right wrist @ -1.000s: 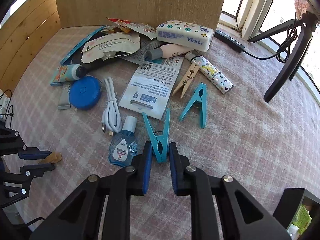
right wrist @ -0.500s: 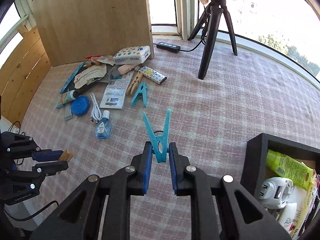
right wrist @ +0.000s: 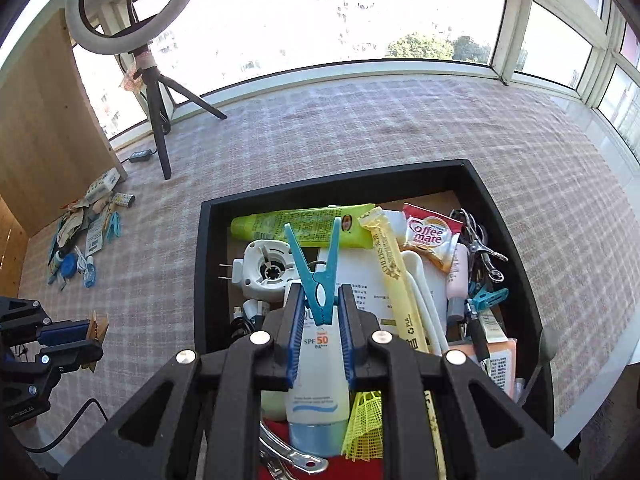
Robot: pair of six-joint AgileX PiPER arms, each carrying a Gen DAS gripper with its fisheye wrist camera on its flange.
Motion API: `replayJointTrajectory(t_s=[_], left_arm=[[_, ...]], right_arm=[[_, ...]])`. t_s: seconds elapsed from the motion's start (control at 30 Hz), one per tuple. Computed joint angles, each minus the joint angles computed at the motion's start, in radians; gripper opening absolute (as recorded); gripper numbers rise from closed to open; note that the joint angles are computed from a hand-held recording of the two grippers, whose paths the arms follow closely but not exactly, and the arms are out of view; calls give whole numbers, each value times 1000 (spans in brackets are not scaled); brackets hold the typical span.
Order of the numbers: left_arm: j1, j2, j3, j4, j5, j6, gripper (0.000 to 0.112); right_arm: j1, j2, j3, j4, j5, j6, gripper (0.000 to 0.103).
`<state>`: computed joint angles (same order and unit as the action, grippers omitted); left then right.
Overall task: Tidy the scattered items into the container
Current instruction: 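Drop the teal and wooden clothespins into the black tray, opening both grippers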
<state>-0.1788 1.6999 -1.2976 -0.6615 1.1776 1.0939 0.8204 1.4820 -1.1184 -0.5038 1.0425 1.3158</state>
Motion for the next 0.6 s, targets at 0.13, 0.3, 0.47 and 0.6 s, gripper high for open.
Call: replayJointTrajectory(t_s=[0.13,0.3,0.47,0.6], left_arm=[[-145,-29,12,-8,-19,-65,12],[-301,-37,6,-2,-80,-156,16],[-357,-21,3,22,-129,-213,39],[-348,-28,24,38,-147,-207,38]], right_arm=[[-7,-137,135,-13,69,67,17],[-12,-255,252,-21,84,130,21],[2,-296,281,-42,98,190,47],[19,-278,261,-53,98,193,47]])
